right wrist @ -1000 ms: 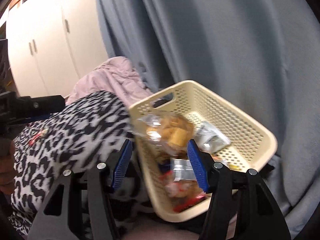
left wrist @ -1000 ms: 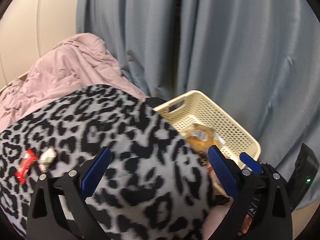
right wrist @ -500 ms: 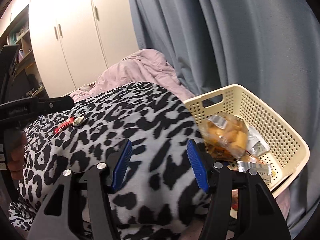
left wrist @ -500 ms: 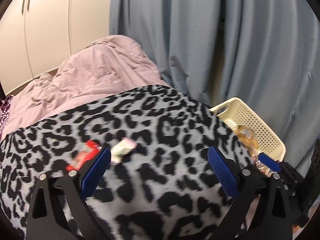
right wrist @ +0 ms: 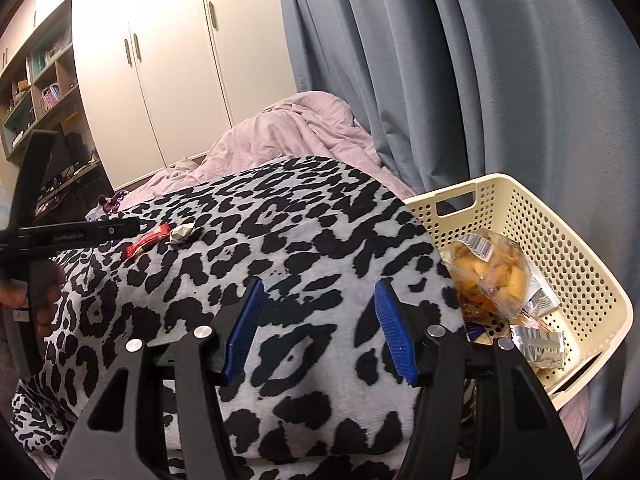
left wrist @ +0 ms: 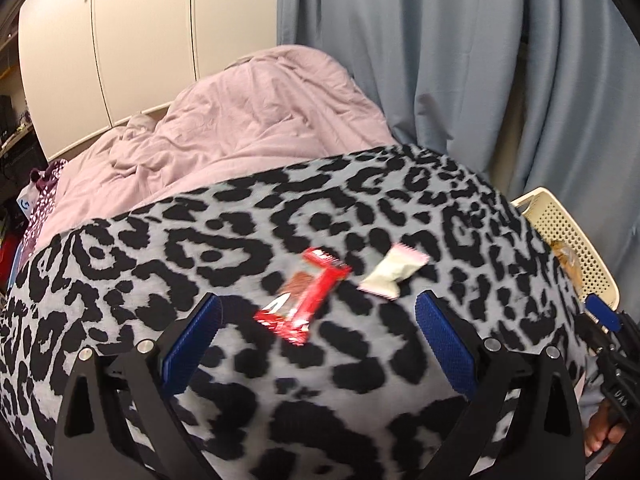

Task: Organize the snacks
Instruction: 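Move both grippers back to the bedspread and close the left on the red snack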

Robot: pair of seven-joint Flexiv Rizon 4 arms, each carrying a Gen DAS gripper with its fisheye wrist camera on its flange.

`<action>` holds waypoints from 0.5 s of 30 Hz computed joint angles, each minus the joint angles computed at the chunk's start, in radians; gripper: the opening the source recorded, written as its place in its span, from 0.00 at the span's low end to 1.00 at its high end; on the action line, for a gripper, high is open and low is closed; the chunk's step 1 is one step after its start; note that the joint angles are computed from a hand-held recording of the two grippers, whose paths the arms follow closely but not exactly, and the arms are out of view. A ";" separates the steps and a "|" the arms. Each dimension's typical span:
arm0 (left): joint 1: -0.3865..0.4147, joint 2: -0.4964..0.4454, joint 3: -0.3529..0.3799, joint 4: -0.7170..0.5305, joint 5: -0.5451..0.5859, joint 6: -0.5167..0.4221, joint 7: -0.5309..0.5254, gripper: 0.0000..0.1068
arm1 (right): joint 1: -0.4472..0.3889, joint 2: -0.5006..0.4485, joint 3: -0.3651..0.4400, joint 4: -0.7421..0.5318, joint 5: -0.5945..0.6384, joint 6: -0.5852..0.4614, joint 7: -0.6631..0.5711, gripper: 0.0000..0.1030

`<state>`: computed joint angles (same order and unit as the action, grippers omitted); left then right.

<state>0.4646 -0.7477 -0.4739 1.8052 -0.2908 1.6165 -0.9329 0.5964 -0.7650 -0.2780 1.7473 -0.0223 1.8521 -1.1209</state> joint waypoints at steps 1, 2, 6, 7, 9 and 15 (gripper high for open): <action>-0.004 -0.003 0.008 -0.006 -0.001 -0.006 -0.001 0.90 | 0.000 -0.002 0.001 -0.003 -0.001 -0.002 0.000 0.58; -0.014 -0.006 0.027 -0.016 -0.004 -0.017 -0.004 0.89 | -0.003 -0.004 0.004 -0.008 -0.003 -0.006 0.001 0.58; -0.061 -0.019 0.093 -0.050 -0.009 -0.051 0.008 0.69 | -0.010 -0.012 0.013 -0.021 -0.013 -0.021 0.008 0.58; -0.067 -0.023 0.100 -0.056 -0.012 -0.057 0.014 0.66 | -0.009 -0.014 0.012 -0.025 -0.016 -0.024 0.011 0.60; -0.080 -0.028 0.113 -0.062 -0.016 -0.055 0.024 0.63 | -0.005 -0.018 0.004 -0.028 -0.016 -0.025 0.017 0.66; -0.107 -0.044 0.137 -0.087 -0.017 -0.066 0.055 0.46 | 0.001 -0.025 -0.006 -0.034 -0.022 -0.029 0.028 0.66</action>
<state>0.3574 -0.7916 -0.3372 1.7178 -0.3075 1.5506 -0.8782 0.5978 -0.7900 -0.2843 1.7131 -0.0446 1.8231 -1.0932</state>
